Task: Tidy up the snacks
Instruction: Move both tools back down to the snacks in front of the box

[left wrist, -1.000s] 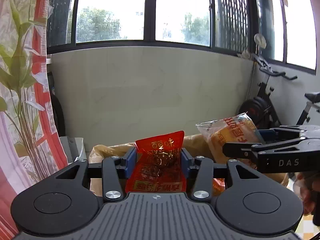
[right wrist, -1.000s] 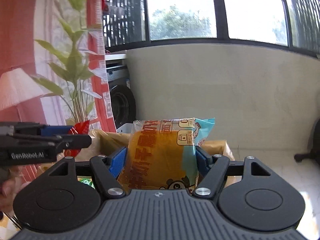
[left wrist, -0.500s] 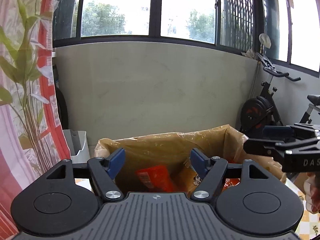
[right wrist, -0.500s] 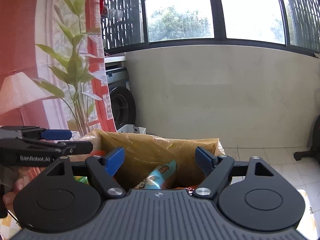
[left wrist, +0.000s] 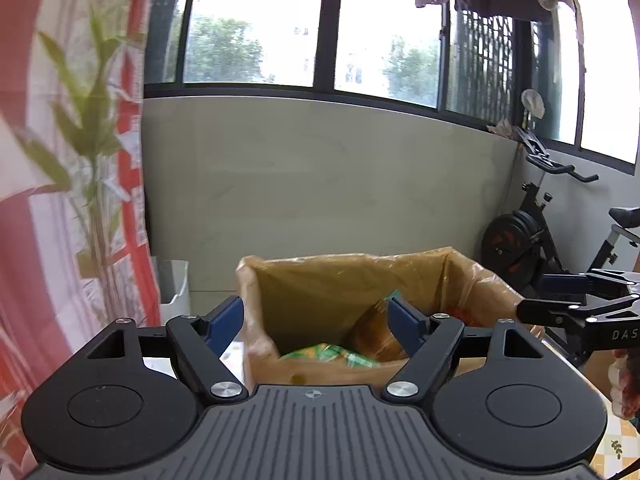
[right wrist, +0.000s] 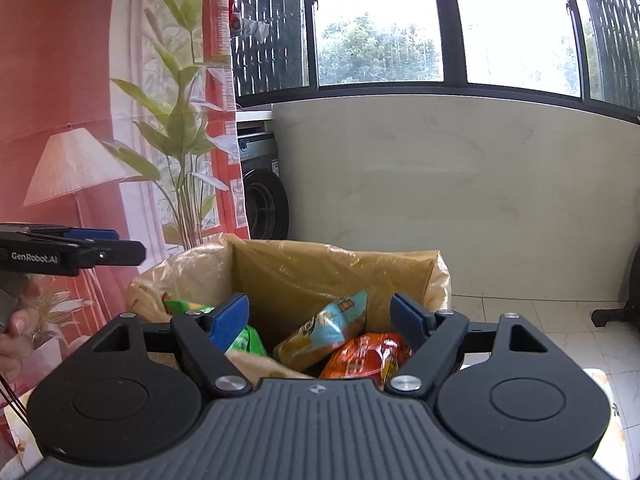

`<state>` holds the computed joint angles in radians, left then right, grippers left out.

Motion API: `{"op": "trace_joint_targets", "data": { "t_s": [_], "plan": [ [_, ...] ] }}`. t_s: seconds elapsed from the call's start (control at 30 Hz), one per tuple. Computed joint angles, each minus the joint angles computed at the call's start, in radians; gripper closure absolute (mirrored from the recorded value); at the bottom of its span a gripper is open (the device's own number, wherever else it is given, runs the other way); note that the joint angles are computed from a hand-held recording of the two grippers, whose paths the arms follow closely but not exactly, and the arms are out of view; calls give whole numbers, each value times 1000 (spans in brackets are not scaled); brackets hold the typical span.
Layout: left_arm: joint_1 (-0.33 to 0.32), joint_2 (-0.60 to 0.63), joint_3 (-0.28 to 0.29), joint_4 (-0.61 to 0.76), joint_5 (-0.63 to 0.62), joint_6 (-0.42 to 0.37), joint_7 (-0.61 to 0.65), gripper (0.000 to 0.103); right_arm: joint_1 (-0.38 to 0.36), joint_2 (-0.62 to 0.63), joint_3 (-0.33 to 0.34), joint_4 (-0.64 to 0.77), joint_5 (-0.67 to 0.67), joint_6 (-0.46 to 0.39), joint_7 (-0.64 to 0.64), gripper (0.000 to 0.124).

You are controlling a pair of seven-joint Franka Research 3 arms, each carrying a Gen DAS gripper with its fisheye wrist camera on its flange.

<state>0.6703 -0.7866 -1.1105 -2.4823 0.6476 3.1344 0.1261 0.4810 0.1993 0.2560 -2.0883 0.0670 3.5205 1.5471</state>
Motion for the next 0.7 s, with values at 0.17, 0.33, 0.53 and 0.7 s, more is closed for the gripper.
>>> {"op": "trace_joint_targets", "data": {
  "t_s": [0.17,0.33,0.53,0.7],
  "plan": [
    [-96,-59,40,-85,-13,-35,-46,22,-13,-23,9,-67,-25,46,40,44],
    [-167,-74,59,-141,-4,-87,-107,22,15,-33,-14,-116,0,82,34,44],
    [-235,-78,66,-191,27,-144,-210,22,22,-35,-19,-161,7,105,47,44],
    [-258,-52,66,-214,72,-171,-276,22,36,-28,-26,-195,37,129,34,44]
  ]
}}
